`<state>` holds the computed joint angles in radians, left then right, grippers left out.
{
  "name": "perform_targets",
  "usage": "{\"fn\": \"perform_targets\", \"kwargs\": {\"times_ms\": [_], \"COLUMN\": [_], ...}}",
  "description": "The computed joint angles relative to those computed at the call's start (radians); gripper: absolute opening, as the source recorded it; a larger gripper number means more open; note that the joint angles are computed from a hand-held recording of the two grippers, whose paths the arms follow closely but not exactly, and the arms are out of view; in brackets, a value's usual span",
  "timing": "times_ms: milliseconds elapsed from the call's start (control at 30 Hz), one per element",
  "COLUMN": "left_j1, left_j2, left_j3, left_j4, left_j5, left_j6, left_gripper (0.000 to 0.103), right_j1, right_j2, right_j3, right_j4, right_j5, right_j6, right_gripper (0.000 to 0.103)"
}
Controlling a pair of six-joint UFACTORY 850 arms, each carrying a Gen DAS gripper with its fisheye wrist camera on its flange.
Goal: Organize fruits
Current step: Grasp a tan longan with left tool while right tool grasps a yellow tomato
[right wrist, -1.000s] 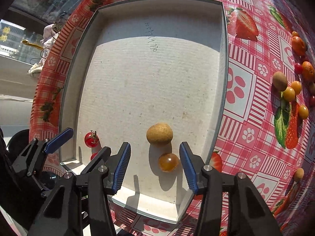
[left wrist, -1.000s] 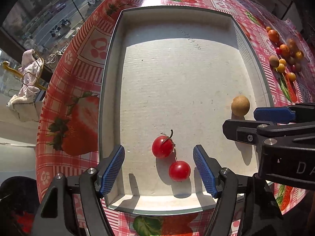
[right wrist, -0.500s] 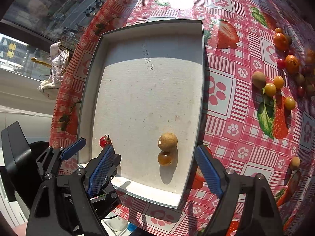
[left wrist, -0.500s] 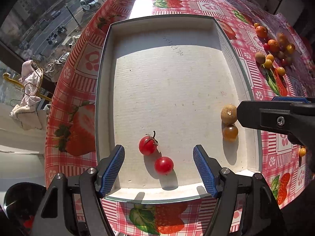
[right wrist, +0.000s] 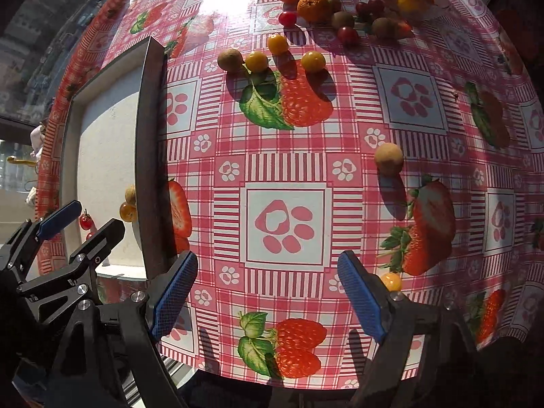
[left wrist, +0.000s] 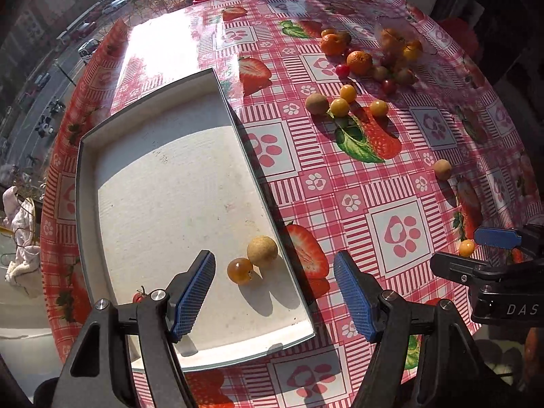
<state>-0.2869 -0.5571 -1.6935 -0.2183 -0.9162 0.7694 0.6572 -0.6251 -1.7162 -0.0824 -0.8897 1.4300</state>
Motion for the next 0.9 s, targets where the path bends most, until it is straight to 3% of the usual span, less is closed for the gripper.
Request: {"fn": "perform_targets", "kwargs": {"times_ms": [167, 333, 467, 733, 900], "left_j1": [-0.058, -0.113, -0.157, -0.219, -0.244], "left_j2": [-0.001, -0.023, -0.04, -0.085, -0.104], "left_j3": [-0.005, -0.02, -0.026, -0.049, -0.059], "left_j4": [-0.035, -0.069, -0.074, -0.064, -0.06], "left_j5": [-0.034, -0.092, -0.1, -0.098, -0.09], "left_j6": [0.035, 0.059, 0.073, 0.066, 0.053], "left_gripper": [0.073, 0.073, 0.073, 0.073, 0.073], "right_j1": [0.026, 0.044, 0.056, 0.07, 0.068], "right_j2": [0.13, 0.195, 0.216, 0.21, 0.205], "right_j3": [0.21, 0.331, 0.374, 0.395, 0.4], "right_j4": [-0.022, -0.019, -0.064, -0.111, -0.148], "right_j5": [0.034, 0.069, 0.114, 0.169, 0.187], "right_j6": [0.179, 0.271, 0.301, 0.312, 0.335], "right_gripper": [0.087, 0.087, 0.085, 0.063, 0.062]}}
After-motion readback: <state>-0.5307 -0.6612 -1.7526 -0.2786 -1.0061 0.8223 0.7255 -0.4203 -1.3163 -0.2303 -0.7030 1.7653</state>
